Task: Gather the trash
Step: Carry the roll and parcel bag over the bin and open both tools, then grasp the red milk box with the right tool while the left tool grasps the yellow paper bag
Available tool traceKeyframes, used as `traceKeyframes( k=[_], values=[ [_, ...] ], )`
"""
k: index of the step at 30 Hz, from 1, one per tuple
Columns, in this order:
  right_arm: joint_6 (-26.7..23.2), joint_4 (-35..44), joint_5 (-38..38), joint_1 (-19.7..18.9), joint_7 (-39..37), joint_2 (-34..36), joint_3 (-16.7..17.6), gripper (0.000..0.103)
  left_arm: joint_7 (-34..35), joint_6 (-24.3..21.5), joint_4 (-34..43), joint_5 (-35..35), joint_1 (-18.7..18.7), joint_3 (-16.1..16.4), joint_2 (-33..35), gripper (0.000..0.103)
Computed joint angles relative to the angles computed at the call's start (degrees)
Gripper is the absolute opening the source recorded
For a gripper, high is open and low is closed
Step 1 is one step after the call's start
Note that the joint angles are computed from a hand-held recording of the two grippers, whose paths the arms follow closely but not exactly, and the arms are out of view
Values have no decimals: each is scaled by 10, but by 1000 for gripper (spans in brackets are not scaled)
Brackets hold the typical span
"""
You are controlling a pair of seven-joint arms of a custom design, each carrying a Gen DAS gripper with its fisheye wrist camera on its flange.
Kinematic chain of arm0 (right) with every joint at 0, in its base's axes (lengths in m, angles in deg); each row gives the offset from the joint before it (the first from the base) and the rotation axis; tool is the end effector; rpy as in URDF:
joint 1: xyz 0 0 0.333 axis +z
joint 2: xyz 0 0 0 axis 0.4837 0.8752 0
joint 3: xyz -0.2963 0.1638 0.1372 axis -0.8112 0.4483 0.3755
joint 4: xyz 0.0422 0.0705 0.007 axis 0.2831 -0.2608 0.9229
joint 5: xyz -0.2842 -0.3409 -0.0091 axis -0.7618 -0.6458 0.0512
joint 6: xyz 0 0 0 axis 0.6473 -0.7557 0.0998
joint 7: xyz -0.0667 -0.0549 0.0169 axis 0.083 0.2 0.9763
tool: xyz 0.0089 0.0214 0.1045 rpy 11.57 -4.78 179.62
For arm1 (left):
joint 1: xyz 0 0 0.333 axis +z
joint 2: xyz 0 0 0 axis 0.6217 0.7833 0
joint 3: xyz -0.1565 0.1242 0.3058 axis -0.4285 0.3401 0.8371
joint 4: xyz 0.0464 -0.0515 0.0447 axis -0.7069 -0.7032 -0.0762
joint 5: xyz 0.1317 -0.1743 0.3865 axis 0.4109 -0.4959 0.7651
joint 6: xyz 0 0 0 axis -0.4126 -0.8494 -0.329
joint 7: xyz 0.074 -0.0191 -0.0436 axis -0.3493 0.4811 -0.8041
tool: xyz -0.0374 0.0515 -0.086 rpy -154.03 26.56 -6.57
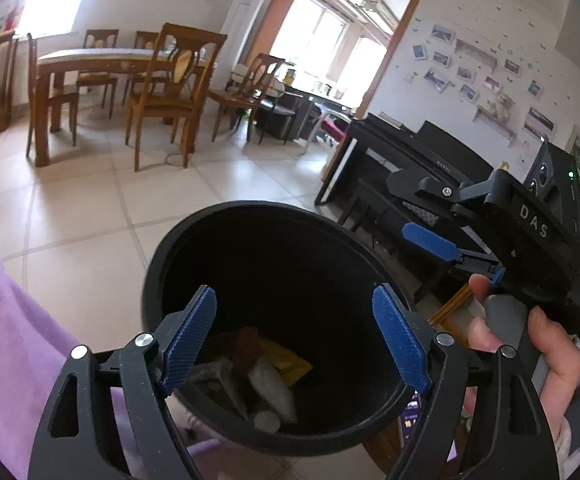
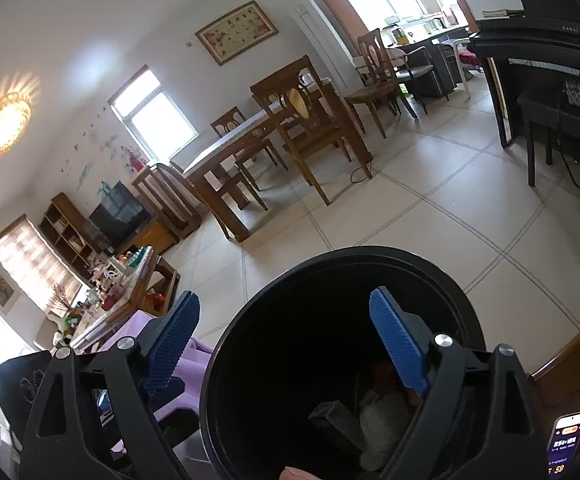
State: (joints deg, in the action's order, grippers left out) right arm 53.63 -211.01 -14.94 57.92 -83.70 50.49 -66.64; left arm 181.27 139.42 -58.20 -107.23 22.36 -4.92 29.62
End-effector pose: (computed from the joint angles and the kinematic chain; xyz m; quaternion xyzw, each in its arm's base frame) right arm 0.3407 0.3547 0.4457 -0.3348 0.7899 -0.2765 0.4331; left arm 0.4989 -0.2691 0.4187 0.3192 -0.8216 0.4709 0.0364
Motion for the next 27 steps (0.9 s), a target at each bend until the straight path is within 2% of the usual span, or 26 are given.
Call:
traceKeyframes(
  k=[5, 10, 15, 19, 21, 24, 27],
  values=[
    [8, 14, -3, 1, -23, 15, -3, 88, 11, -26, -24, -9, 18, 22, -30, 81],
    [22, 55, -8, 10, -61, 63, -4, 88, 13, -46, -51, -10, 49, 53, -62, 82],
    [54, 139, -6, 34, -141, 153, -14, 88, 18, -55, -65, 1, 104, 96, -82, 82],
    [79, 214, 7, 60, -218, 220, -30, 88, 20, -42, -59, 18, 153, 125, -83, 82],
    [100, 258, 16, 72, -260, 256, -41, 88, 24, -28, -49, 27, 185, 144, -74, 83],
    [127, 322, 35, 90, -322, 309, -56, 88, 23, -6, -25, 35, 227, 163, -52, 93],
    [153, 395, 69, 104, -393, 367, -67, 88, -23, 8, 11, 62, 266, 173, -18, 93]
  ],
)
